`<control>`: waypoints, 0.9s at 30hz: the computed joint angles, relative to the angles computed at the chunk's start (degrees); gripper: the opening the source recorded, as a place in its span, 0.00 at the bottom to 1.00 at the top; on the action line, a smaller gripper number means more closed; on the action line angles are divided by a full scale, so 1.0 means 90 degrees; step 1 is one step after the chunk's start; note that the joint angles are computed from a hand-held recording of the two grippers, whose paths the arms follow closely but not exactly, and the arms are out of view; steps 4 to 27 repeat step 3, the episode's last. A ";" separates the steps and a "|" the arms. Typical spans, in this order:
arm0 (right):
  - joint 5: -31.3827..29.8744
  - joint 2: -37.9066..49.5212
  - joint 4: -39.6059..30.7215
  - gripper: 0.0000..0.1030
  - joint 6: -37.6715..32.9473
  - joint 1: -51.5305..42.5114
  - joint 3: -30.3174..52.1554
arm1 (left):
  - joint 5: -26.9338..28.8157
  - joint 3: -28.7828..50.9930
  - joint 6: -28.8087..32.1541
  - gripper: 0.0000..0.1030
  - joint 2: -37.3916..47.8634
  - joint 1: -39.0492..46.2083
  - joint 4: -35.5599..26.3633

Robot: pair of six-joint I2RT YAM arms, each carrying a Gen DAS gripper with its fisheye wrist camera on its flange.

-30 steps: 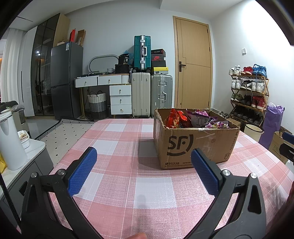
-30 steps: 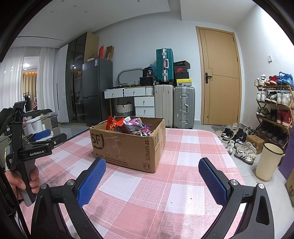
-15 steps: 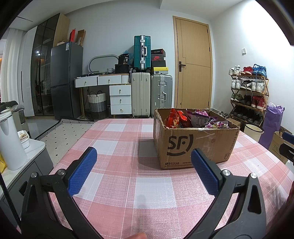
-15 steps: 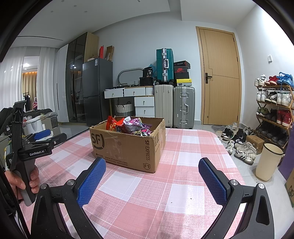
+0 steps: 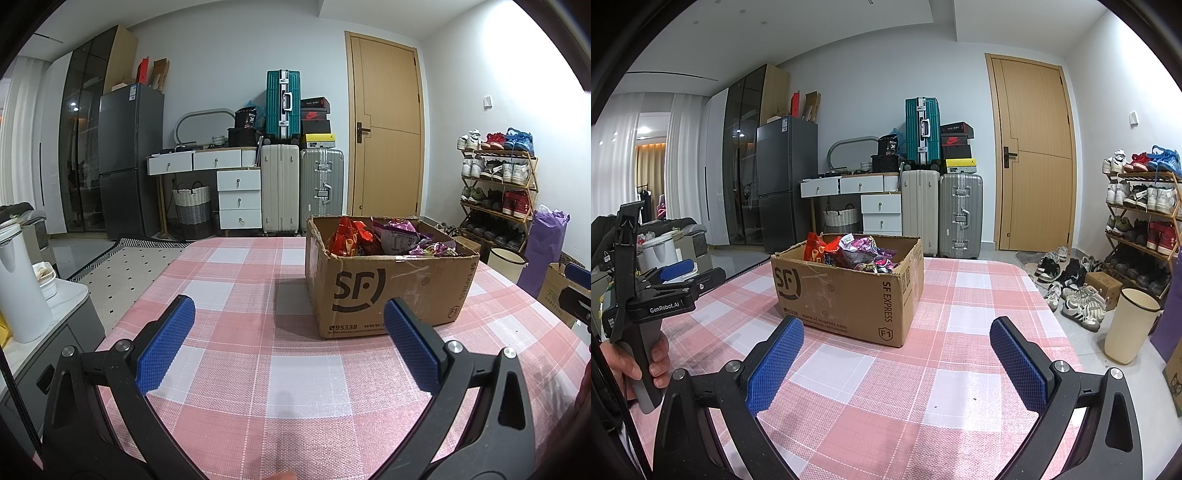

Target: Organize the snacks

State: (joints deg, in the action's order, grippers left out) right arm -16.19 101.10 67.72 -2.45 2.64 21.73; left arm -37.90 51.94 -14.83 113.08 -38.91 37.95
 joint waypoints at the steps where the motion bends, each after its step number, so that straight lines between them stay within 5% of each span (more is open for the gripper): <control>1: -0.0004 0.0007 0.0005 0.99 -0.0003 -0.0004 0.0002 | 0.0002 0.0004 0.0004 0.99 0.0005 0.0004 0.0006; 27: 0.0001 0.0002 -0.0002 0.99 0.0001 0.0002 0.0003 | -0.0113 0.0004 -0.0074 0.99 -0.0041 -0.0019 -0.0101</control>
